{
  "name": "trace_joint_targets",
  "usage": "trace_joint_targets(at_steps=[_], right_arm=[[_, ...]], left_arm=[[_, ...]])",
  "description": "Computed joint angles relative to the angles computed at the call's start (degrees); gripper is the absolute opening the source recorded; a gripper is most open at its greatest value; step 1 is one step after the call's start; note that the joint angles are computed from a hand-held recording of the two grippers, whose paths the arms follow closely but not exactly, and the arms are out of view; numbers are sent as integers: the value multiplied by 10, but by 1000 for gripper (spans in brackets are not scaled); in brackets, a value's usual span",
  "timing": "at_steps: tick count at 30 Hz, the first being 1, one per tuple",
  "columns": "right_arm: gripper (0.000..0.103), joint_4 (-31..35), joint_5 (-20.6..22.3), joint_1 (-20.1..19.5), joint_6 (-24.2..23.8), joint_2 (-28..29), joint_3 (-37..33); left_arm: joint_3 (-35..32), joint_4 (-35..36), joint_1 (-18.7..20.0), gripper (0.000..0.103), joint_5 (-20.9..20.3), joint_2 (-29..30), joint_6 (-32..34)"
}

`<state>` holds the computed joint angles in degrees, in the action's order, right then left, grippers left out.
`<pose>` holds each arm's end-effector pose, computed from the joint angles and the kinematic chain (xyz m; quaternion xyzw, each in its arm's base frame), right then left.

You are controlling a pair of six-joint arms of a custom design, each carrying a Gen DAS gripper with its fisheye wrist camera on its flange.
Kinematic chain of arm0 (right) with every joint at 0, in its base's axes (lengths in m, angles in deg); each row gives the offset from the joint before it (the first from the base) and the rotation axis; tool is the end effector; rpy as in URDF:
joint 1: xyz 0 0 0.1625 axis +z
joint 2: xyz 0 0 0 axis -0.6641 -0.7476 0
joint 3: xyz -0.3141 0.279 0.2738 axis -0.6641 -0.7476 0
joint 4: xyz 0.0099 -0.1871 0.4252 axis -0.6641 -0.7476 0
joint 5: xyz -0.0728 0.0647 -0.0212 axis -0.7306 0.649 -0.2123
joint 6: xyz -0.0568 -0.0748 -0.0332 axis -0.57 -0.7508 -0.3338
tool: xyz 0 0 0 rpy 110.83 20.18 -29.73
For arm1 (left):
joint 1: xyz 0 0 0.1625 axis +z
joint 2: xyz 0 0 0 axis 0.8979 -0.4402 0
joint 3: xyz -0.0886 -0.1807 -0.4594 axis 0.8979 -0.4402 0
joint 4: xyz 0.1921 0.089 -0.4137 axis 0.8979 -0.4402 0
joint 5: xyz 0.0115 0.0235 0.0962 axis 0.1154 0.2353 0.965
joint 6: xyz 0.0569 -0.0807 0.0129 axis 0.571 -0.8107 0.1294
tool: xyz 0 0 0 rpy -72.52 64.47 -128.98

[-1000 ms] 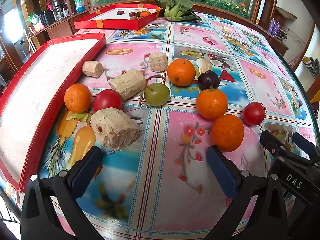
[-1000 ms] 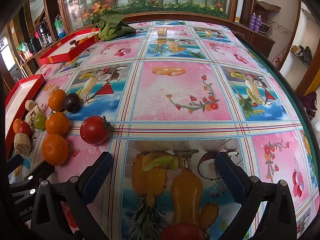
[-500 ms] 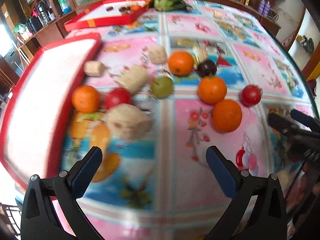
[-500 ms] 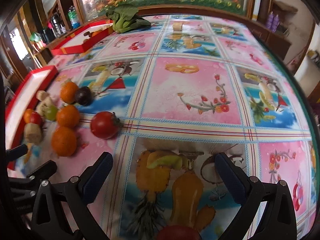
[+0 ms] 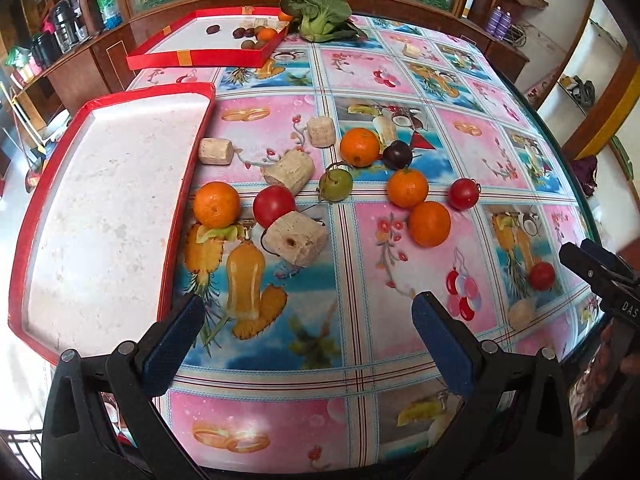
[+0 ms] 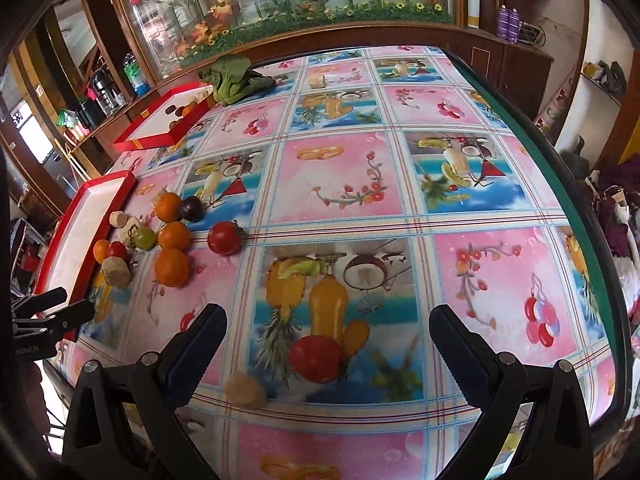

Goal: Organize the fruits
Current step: 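Move both tools toward the fruits and chunks on the tablecloth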

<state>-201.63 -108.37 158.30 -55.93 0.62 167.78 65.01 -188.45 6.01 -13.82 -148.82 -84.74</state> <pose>0.4046 -0.6457 0.0043 0.1595 -0.9169 0.2408 0.2754 -0.0045 -0.6105 0.4163 0.0524 0.9083 -0.2239 0.3494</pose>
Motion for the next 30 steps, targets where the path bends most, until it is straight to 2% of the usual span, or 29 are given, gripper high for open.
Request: trace_joint_targets(at_steps=[13, 30], right_arm=[[101, 7, 20, 29, -74, 41, -45], [101, 47, 22, 41, -112, 69, -97]], left_arm=[[-17, 19, 5, 103, -11, 3, 25], [-30, 30, 16, 103, -25, 7, 23]])
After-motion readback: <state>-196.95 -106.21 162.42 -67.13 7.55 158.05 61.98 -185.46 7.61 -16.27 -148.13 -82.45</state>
